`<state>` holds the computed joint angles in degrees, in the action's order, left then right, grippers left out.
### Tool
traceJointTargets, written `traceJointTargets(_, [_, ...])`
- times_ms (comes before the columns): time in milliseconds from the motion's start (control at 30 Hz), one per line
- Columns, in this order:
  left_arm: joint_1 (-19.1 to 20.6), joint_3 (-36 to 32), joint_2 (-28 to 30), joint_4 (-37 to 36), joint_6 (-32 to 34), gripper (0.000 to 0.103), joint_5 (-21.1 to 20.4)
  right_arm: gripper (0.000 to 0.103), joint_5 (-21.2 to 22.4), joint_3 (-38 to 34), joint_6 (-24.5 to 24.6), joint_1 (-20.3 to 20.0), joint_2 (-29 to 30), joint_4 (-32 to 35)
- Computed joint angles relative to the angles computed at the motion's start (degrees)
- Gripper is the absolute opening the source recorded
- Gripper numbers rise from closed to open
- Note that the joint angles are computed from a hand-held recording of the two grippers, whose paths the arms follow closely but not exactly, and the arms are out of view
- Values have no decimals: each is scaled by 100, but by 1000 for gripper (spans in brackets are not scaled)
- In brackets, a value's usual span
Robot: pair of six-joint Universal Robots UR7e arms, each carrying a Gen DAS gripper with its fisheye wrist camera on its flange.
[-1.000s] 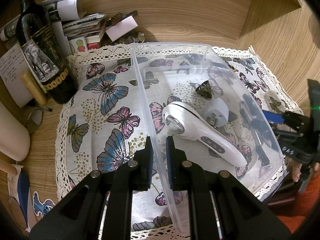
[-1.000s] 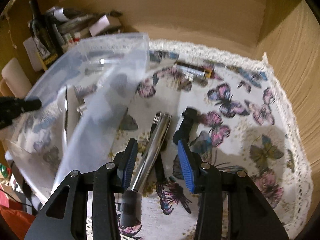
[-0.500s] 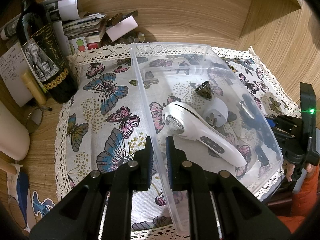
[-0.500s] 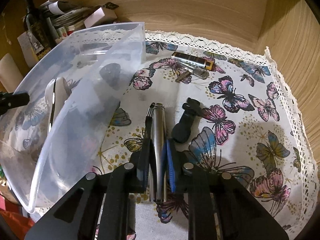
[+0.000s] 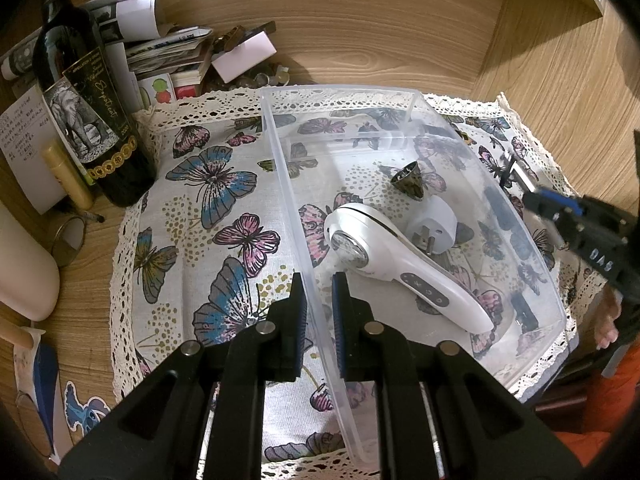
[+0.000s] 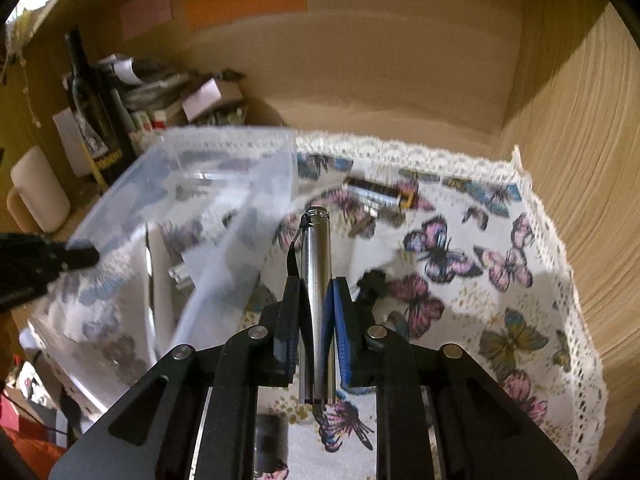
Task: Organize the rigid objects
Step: 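Grasp the silver metal tube with the right tool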
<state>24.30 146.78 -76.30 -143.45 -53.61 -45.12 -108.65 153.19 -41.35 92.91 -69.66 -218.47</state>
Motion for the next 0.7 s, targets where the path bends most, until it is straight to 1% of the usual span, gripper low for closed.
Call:
traceJointTargets(200, [-2, 1, 0, 1, -3, 12, 0, 14, 202, -54, -4, 305, -229, 14])
traceJointTargets(400, [5, 0, 0, -6, 12, 12, 9, 14, 439, -153, -13, 601, -336, 59])
traceJointTargets(533, [-4, 2, 1, 5, 0, 12, 5, 14, 554, -234, -40, 772, -274, 129])
traceJointTargets(700, [-14, 7, 7, -1, -14, 12, 7, 14, 583, -382, -90, 936, -37, 305])
